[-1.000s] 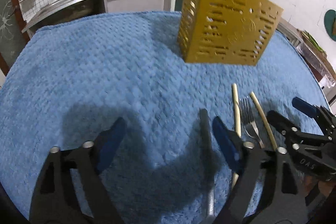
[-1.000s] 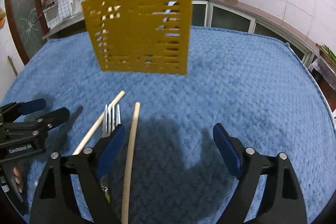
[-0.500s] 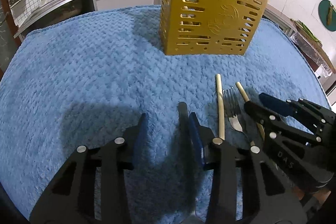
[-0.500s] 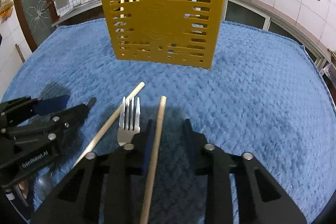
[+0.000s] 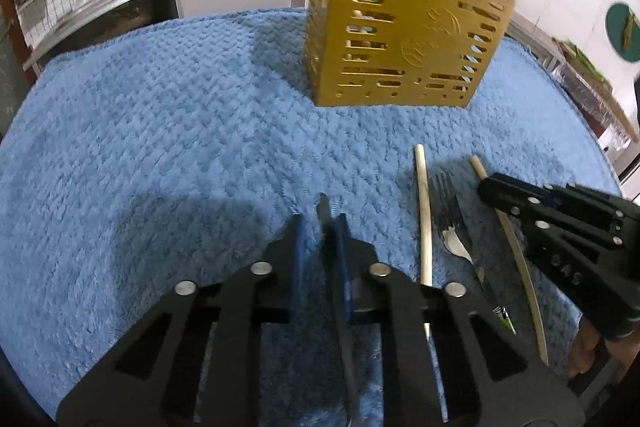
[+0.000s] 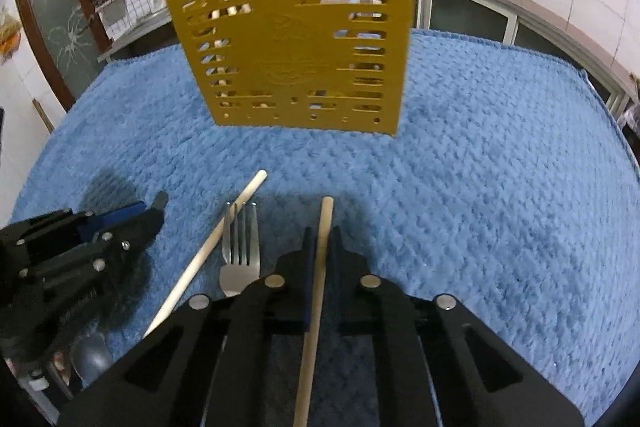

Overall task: Organize utensils
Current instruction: 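Grasp the dark chopstick with the left tool while the right tool grasps a wooden chopstick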

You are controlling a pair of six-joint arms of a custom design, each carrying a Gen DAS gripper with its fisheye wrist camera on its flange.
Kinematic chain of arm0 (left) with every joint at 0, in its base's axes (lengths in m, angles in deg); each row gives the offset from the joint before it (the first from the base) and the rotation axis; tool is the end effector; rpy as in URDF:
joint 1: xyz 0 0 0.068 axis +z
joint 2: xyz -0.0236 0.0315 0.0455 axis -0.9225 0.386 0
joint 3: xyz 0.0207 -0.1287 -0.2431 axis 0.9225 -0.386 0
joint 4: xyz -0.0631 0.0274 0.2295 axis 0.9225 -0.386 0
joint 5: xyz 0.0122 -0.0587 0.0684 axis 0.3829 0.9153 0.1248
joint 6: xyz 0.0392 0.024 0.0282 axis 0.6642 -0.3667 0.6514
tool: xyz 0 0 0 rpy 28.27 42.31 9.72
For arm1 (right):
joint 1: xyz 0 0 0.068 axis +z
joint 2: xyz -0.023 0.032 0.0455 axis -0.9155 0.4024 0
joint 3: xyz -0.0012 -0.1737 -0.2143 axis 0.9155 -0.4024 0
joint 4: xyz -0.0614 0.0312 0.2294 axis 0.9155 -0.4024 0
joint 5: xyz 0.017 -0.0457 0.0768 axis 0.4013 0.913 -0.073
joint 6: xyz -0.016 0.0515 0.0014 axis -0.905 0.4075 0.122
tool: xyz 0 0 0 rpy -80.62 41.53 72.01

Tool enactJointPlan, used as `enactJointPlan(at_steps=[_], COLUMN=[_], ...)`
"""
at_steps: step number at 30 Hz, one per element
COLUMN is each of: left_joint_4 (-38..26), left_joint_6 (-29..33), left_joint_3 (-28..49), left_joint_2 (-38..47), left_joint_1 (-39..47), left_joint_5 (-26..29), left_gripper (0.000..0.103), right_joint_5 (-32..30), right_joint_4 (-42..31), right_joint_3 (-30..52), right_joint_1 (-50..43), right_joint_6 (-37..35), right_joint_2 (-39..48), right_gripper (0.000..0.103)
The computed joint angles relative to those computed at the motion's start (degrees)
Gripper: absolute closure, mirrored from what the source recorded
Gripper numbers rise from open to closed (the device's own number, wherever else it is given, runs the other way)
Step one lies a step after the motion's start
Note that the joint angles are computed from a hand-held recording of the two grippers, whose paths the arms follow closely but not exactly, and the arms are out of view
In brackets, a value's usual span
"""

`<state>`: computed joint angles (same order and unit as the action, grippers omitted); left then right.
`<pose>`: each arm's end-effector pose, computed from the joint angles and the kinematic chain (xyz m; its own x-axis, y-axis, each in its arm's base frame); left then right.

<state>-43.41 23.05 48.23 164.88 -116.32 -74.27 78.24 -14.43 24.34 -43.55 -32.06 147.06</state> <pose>0.2191 -0.2291 0.1787 -0.8018 -0.1162 -0.5862 -0.0754 0.9928 -0.0936 0.2726 0.1173 0.1673 -0.7592 -0.2118 -0.6154 -0.3597 0.9246 0.1255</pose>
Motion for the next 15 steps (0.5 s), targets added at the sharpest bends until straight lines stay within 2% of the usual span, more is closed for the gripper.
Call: enactJointPlan(at_steps=[4,15], left_joint_4=[2.5,3.5], left_joint_6=[-0.1,0.6], left_joint_3=[-3.0,-4.5], left_joint_2=[-3.0,-6.9], left_joint_1=[1.6,0.8], left_joint_5=[2.4,1.6], left_gripper=[0.097,0.101], right_joint_5=[0.0,-2.3], right_joint_4=[-0.8,-1.2], right_joint_3=[-0.7,-2.3], right_joint_1=[-1.4,-5.1], right_joint_6=[-1.0,-1.5], right_joint_2=[-1.6,-5.0], right_gripper=[0.096,0.096])
